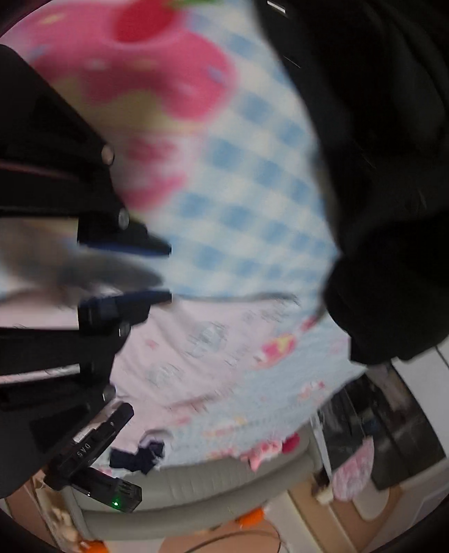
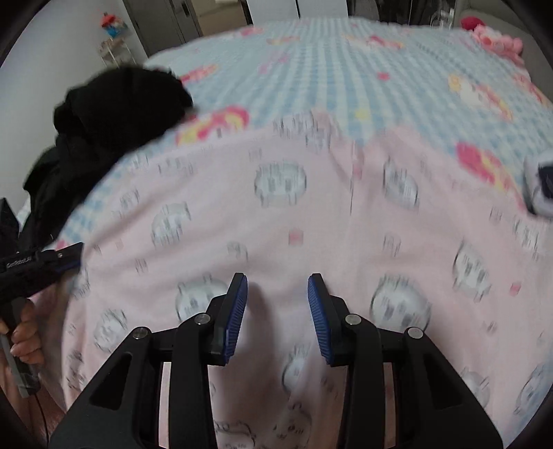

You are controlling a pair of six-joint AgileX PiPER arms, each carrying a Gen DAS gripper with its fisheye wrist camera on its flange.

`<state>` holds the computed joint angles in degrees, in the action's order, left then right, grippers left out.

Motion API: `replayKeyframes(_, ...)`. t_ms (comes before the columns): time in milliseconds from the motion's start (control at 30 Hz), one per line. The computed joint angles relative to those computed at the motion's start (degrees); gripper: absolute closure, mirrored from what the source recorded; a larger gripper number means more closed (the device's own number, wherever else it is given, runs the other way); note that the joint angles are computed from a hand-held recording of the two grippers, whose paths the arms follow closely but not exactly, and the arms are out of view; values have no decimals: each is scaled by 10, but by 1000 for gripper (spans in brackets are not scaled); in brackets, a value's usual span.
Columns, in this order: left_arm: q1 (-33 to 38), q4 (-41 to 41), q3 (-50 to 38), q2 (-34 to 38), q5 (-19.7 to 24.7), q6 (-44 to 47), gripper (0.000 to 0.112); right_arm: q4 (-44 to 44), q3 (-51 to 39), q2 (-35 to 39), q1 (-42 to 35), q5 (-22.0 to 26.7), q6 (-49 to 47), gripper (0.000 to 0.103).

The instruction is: Fold clothes

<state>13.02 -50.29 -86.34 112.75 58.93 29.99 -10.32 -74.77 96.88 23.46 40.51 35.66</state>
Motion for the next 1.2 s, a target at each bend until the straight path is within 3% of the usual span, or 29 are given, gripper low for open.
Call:
replayKeyframes(67,-17,4,-49,34,1,-6,63,6,-48,22,-23,20,-17,62)
replayKeyframes(233,-61,27,-171,119,-3,-34,66,37,-194,112,-75,79,-73,60)
replayKeyframes(300,-81,55,-193,132,-20,-41,83,42,-255,163,-87,105,-86,60)
replayKeyframes(333,-83,57,-197,132,-26,-38,109,51,-271,180,-90,110,-98,60)
replayKeyframes(467,-89,79,-193,116,-69,-29,110,46,-319,228,-86,120,-111,60)
replayKeyframes(533,-90,117,-189,103,-89,-40,110,27,-311,225,-76,92,-110,59)
replayKeyframes(633,-90,168,-229,134,-52,-85,96,15,-349,264,-70,89,-121,59)
replayKeyframes(700,-83,161,-205,114,-56,-92,95,20,-386,297,-73,123,-122,60)
replayKeyframes(767,-80,137,-128,47,-82,-46,83,31,-358,253,-71,117,-111,60)
replayKeyframes(867,-82,72,11,-67,-86,86,80,56,-256,143,-60,76,-117,60)
replayKeyframes(933,-104,75,99,-139,-94,115,80,49,-180,69,-38,77,-103,60)
replayKeyframes(1033,-172,167,203,-229,-131,44,80,53,-34,-32,8,49,-62,60)
replayKeyframes(1100,-207,245,233,-251,-124,-38,80,7,46,-72,57,23,6,60)
replayKeyframes(1200,-229,354,299,-284,-155,-148,79,-12,128,-103,88,-5,58,60)
